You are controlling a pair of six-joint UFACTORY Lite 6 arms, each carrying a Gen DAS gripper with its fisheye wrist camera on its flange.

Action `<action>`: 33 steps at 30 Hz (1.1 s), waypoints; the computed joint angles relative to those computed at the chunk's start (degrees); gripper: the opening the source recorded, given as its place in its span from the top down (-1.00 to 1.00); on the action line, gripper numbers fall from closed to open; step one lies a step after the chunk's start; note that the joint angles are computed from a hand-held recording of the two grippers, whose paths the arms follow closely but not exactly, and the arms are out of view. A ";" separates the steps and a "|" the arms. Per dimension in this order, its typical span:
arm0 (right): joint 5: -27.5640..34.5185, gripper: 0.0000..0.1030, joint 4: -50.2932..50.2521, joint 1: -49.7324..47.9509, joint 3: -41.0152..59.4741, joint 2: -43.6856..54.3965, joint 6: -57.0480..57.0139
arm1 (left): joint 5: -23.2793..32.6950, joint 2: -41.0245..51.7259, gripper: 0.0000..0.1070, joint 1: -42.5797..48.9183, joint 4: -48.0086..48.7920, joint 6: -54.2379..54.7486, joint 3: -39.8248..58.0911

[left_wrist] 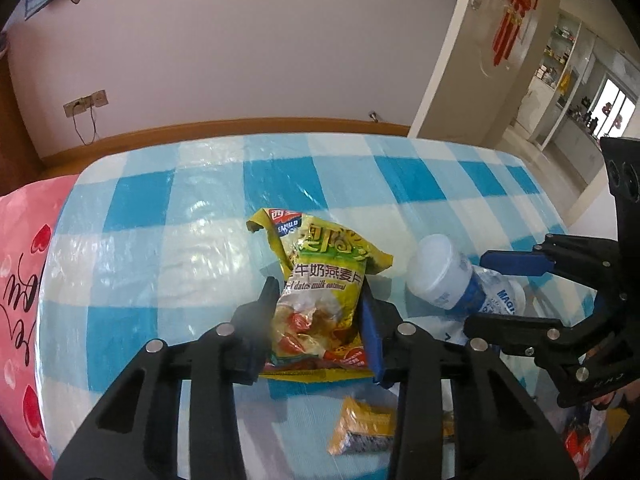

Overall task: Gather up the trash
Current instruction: 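Reach the left gripper to the yellow snack bag while the right reaches the white Magicday cup, then grasp the yellow snack bag with the left gripper while the right grasps the white cup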

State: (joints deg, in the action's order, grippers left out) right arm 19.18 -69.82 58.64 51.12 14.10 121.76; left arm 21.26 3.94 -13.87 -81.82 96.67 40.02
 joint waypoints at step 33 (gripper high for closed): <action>15.84 0.15 13.18 18.38 9.56 6.64 -1.06 | 29.65 -36.60 0.35 35.42 22.61 -7.50 -28.69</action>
